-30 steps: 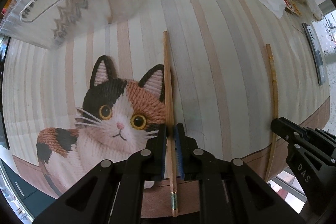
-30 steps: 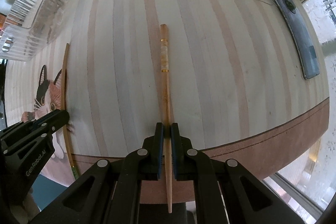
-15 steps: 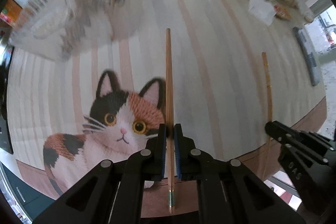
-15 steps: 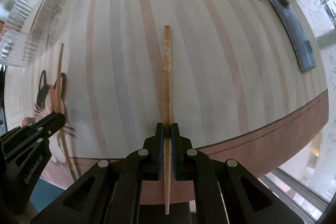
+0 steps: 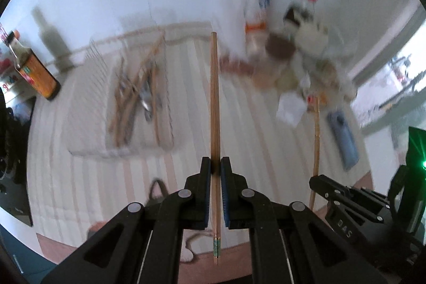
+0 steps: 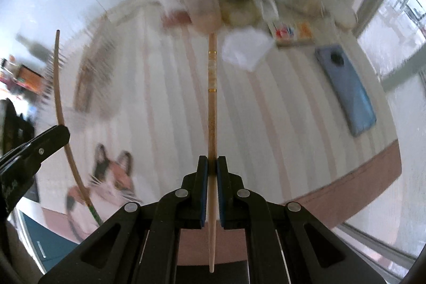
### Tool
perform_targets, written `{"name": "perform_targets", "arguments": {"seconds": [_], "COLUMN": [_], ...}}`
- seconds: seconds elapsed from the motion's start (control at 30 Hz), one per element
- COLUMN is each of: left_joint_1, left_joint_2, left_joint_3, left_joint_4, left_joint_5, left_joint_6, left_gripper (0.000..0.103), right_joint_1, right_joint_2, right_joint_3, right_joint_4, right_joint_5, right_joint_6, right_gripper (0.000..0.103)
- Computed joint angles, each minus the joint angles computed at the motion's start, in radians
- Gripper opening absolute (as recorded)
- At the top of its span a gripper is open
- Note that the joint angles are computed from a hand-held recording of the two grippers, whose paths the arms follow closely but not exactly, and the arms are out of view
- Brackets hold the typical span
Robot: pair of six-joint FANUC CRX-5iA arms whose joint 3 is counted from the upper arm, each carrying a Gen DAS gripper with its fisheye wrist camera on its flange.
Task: Organize utensils
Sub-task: 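Carry both chopsticks to the drainer basket and release them inside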
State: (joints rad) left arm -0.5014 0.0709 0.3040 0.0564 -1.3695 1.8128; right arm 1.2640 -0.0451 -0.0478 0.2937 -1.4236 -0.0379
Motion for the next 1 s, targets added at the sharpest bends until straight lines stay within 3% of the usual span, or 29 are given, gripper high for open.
{"name": "perform_targets", "arguments": {"seconds": [0.23,0.53,0.8,1.0], "left_joint_1": [0.111,0.253,0.316,0.340], "left_joint_2": [0.046,0.141,0.262,0.336], "left_joint_3": [0.140,0.256,0.323,0.360], "left_joint_4": [0.024,0.059,0.080,0.079], "left_joint_5": [-0.049,-0.125,-0.190,-0.241], "left_joint_6": [-0.023,-0.065,-0.095,-0.111], "left_gripper": [0.005,0.005,0.005,0.006], "right_joint_1": [-0.079,-0.228,-0.317,-0.343], "right_joint_2": [0.070,0.324,0.589,0.790], "right_joint_3": [0.178,0.548,0.901,1.167], "right_joint_4": [0.066,-0.038,-0.173,-0.250], "right_joint_5": [0.077,0.147,0.035,-0.104], "right_joint_6": [0.145,0.403,0.535,0.602], "right_gripper": [0.007,0.007,0.007,0.007]}}
